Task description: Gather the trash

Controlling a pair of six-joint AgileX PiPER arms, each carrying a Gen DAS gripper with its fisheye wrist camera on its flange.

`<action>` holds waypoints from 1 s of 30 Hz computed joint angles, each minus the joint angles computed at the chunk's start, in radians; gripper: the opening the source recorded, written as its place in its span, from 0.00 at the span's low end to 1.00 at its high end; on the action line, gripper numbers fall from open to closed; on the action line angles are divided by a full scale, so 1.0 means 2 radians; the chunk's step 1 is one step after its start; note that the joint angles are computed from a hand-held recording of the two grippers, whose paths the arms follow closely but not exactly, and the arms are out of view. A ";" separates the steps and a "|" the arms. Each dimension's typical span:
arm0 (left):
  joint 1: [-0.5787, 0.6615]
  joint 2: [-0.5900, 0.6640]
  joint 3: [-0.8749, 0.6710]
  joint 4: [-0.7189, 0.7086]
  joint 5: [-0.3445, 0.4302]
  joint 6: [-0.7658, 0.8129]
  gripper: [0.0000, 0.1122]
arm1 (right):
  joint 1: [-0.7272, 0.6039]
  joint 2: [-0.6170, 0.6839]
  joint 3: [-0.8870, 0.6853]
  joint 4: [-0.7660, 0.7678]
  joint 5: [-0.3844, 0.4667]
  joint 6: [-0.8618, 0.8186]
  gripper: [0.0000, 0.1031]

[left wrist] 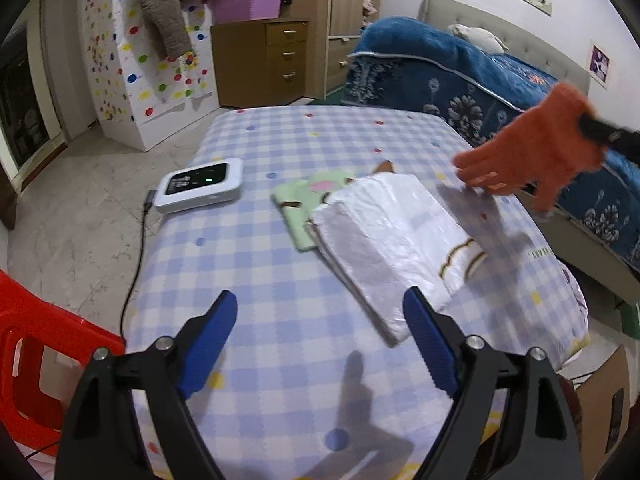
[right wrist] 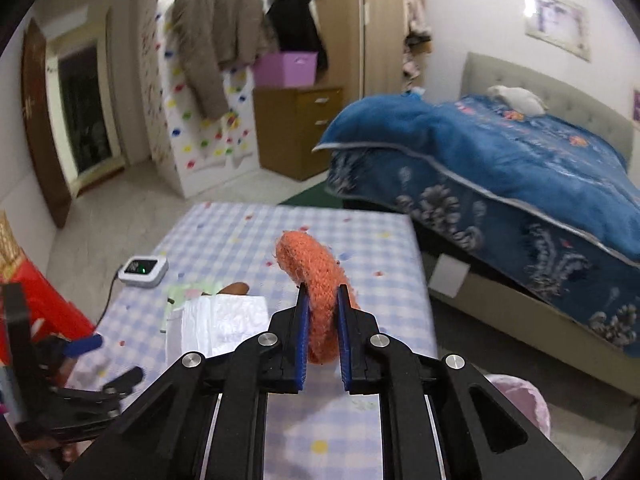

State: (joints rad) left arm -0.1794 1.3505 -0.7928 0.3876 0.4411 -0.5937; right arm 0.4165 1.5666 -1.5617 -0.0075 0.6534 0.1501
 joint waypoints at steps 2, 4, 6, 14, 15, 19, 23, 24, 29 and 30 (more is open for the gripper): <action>-0.014 0.014 -0.007 0.005 0.006 -0.010 0.60 | -0.013 -0.032 0.026 0.010 -0.003 -0.009 0.12; -0.023 0.026 -0.012 0.001 0.009 -0.012 0.55 | -0.022 -0.062 0.053 0.017 -0.005 -0.013 0.12; -0.031 0.038 -0.018 0.002 0.014 -0.019 0.50 | -0.034 -0.088 0.078 0.035 -0.012 -0.025 0.12; -0.079 0.086 -0.037 0.101 0.047 -0.136 0.39 | -0.051 -0.109 0.143 0.107 -0.030 -0.073 0.12; -0.083 0.087 -0.039 0.107 0.051 -0.145 0.39 | -0.053 -0.112 0.147 0.113 -0.030 -0.076 0.12; -0.111 0.091 -0.037 0.153 0.060 -0.187 0.17 | -0.056 -0.120 0.162 0.126 -0.033 -0.082 0.12; -0.120 0.088 -0.035 0.154 0.057 -0.171 0.00 | -0.051 -0.130 0.174 0.124 -0.033 -0.076 0.12; -0.108 0.080 -0.034 0.126 0.049 -0.142 0.00 | -0.050 -0.133 0.176 0.122 -0.032 -0.074 0.12; -0.063 0.017 -0.016 0.072 0.051 -0.057 0.00 | -0.053 -0.147 0.182 0.115 -0.026 -0.068 0.12; -0.057 0.005 -0.014 0.069 0.056 -0.046 0.00 | -0.053 -0.149 0.182 0.114 -0.025 -0.067 0.12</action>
